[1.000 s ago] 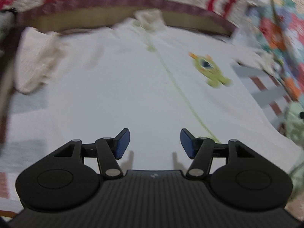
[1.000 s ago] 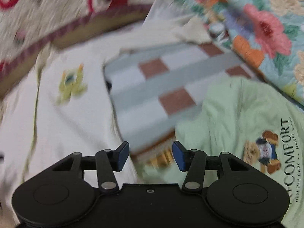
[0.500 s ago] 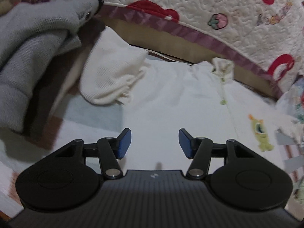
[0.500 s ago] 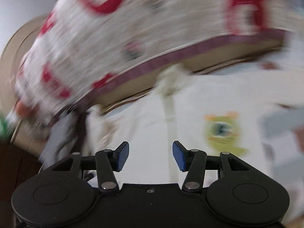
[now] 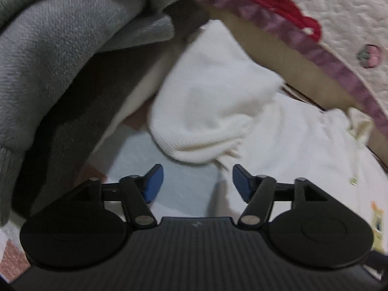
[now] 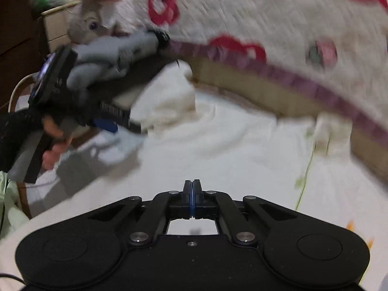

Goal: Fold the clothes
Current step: 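Grasp the cream sleeve with the left gripper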

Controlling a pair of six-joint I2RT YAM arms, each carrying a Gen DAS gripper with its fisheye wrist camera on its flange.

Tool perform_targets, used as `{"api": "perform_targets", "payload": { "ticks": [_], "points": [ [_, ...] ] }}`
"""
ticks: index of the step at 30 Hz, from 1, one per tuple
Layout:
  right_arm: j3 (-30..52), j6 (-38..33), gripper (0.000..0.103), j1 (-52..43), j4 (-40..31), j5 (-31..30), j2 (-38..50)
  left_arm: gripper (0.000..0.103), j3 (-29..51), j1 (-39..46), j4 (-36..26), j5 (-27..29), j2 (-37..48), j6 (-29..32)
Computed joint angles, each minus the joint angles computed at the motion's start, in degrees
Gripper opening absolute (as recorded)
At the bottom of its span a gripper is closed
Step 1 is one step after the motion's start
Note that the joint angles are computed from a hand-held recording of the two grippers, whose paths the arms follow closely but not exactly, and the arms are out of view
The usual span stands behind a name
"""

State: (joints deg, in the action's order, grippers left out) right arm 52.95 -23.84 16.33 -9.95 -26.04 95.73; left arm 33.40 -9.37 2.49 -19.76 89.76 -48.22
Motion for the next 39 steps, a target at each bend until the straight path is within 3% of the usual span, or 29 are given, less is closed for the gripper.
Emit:
{"api": "perform_targets", "payload": {
  "ticks": [3,5,9,10,11,12,16,19,21,22,25,27,29,31,34,36,39],
  "points": [
    [1.43,0.29,0.009,-1.87,-2.12,0.57,2.80,0.070,1.05,-0.19,4.41,-3.58,5.02,-0.09],
    [1.12,-1.68,0.009,-3.38,-2.37,1.17,3.24,0.086,2.18,-0.09,6.94,-6.08,8.52,-1.62],
    [1.42,-3.44,0.014,-6.95,-3.47,0.43,4.64,0.084,3.24,0.79,11.79,-8.39,12.27,-3.76],
    [1.48,-3.73,0.016,-7.39,-3.63,0.42,5.01,0.069,2.58,0.86,14.21,-8.01,12.44,-3.05],
    [1.54,-4.03,0.019,-7.76,-3.75,0.48,5.39,0.028,1.72,0.89,16.94,-7.33,12.49,-2.08],
    [1.48,-4.43,0.024,-8.18,-3.91,0.77,5.71,0.007,0.89,0.93,19.68,-6.62,12.60,-1.13],
    [2.35,-4.64,0.025,-8.79,-3.73,1.24,8.92,0.007,-2.89,-6.81,30.20,-13.14,10.30,9.53],
    [2.59,-4.80,0.025,-9.07,-3.75,1.54,10.20,0.007,-2.43,-16.36,33.29,-16.02,7.82,20.11],
    [2.48,-4.86,0.026,-9.17,-3.57,1.39,10.74,0.010,3.16,-20.01,25.00,-9.93,9.06,20.80],
    [2.28,-4.78,0.026,-9.26,-3.18,1.10,10.92,0.016,5.82,-20.35,19.70,-5.58,10.26,18.31],
    [1.61,-2.81,0.032,-8.87,-2.34,0.68,10.85,0.018,13.41,-19.65,6.67,9.53,15.36,11.42],
    [0.79,-2.49,0.036,-8.47,-1.43,0.90,10.55,0.029,11.51,-20.88,6.27,7.35,13.02,11.13],
    [-0.51,-3.57,0.036,-7.92,-0.06,1.76,9.93,0.054,8.34,-21.72,7.21,3.48,9.20,10.82],
    [-1.33,-4.72,0.037,-7.66,0.77,2.07,9.53,0.057,5.09,-20.44,8.82,0.03,5.33,9.40],
    [-2.50,-6.45,0.041,-7.31,1.95,2.47,8.96,0.070,2.42,-14.73,10.42,-2.18,3.35,5.47],
    [-3.11,-7.50,0.044,-7.16,2.65,2.62,8.71,0.070,4.39,-8.03,7.51,0.68,5.98,1.53],
    [-3.61,-8.47,0.044,-7.23,3.39,2.47,8.59,0.070,10.88,-1.80,2.89,-0.60,12.01,3.47]
  ]
}}
